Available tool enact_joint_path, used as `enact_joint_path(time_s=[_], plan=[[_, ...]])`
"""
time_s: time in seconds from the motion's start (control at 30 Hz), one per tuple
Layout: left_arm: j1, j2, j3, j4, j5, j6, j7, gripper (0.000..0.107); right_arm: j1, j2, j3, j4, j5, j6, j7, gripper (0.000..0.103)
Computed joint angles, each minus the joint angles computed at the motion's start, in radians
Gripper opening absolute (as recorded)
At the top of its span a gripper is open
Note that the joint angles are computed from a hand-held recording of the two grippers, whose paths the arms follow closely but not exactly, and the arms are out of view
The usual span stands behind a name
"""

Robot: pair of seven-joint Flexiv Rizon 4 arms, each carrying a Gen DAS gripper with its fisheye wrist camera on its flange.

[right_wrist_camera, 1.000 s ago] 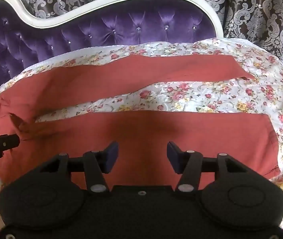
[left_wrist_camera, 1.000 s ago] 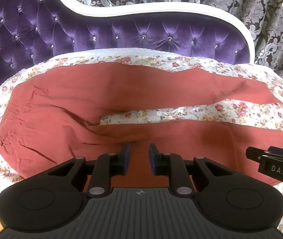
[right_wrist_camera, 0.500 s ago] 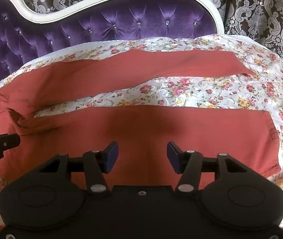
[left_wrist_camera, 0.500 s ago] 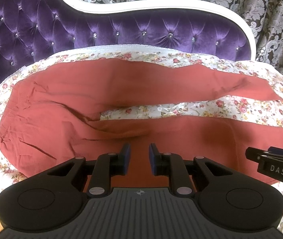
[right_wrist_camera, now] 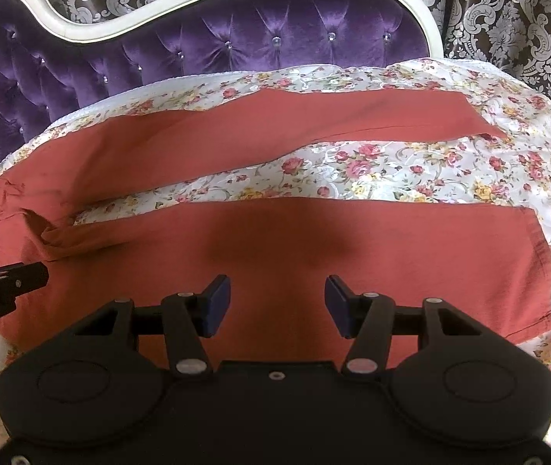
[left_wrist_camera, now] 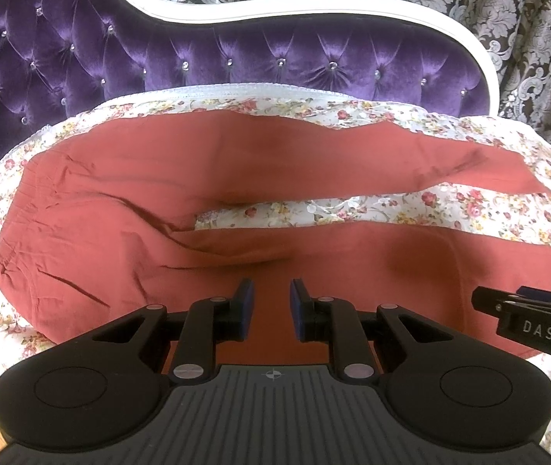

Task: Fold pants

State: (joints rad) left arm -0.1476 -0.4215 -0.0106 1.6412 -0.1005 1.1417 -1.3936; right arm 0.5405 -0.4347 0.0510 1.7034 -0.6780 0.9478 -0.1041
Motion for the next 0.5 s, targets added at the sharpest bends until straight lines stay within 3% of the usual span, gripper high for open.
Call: enact_joint_path(time_s=[0.5], plan=[[-0.003,-0.002,0.003,-0.005,0.007,-0.002,-0.005,0.020,-0.006,-0.009,0.005,-0.006,0.026,0.025,-0.023,0.060]])
